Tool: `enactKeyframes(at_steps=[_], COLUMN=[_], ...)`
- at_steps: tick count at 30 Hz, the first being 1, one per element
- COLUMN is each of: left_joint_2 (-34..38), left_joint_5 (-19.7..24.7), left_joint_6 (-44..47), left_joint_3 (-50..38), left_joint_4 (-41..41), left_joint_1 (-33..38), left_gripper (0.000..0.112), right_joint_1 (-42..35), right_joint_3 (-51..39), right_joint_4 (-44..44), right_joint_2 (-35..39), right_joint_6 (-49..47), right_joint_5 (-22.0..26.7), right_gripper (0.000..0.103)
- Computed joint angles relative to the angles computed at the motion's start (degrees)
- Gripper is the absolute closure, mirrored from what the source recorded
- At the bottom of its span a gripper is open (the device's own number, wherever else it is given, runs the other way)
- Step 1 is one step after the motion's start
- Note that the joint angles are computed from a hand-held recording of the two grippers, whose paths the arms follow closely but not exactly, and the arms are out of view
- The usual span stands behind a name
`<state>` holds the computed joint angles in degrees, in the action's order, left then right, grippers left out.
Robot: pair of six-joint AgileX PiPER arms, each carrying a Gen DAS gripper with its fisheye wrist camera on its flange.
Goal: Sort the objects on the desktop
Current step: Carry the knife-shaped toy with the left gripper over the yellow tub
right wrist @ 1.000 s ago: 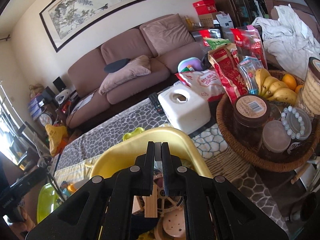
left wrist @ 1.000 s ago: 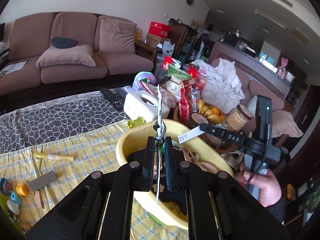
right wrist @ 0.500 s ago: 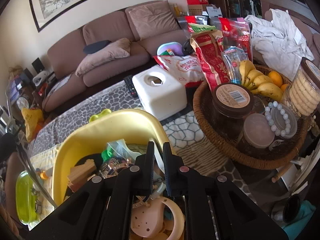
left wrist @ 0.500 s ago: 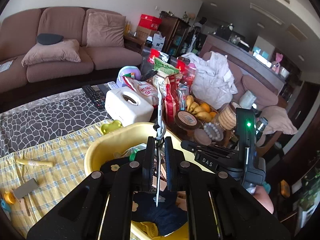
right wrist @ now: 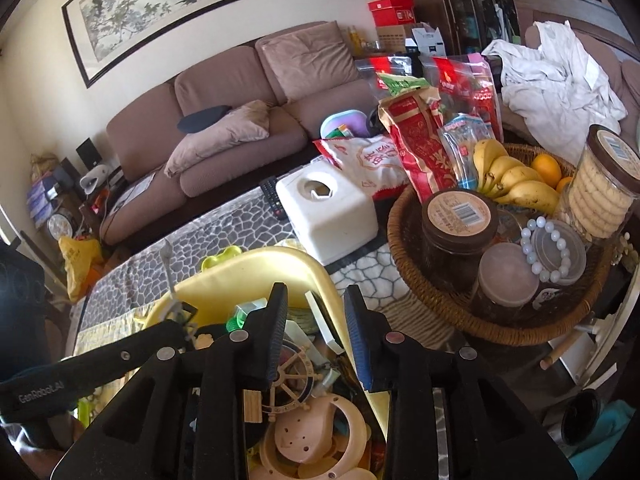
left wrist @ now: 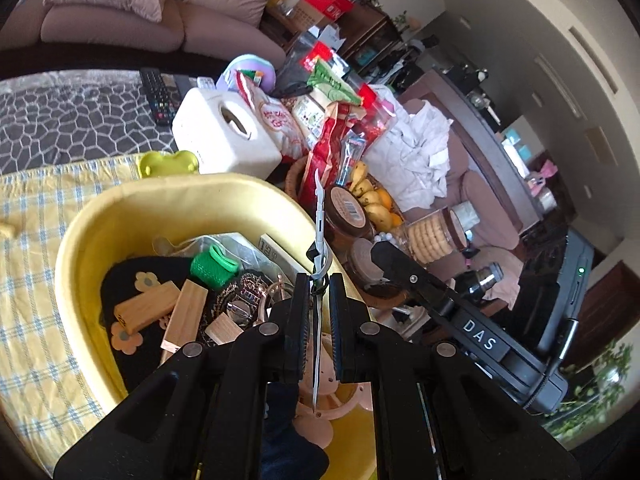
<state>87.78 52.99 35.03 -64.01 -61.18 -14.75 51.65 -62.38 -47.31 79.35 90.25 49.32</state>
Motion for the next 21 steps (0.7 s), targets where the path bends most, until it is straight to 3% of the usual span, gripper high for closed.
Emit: enactKeyframes(at_steps=[19, 21], left_joint_2=[7.3, 7.0], left_joint_5=[-7.7, -8.6], left_joint_6=[-12.4, -12.8], left_joint_3=[-4.3, -3.7], left_joint_4=[3.5, 4.7], left_joint_1=[-5.9, -6.2], left_gripper=[0.104, 0.094], right_joint_1=[-0.5, -0.5], right_joint_3=[0.5, 0.5], right_joint_4=[1.3, 1.3], right_joint_2=[0.2, 0.2], right_joint_6=[-2.1, -2.1], right_joint_5=[0.2, 0.2], right_gripper=[0.072, 0.072])
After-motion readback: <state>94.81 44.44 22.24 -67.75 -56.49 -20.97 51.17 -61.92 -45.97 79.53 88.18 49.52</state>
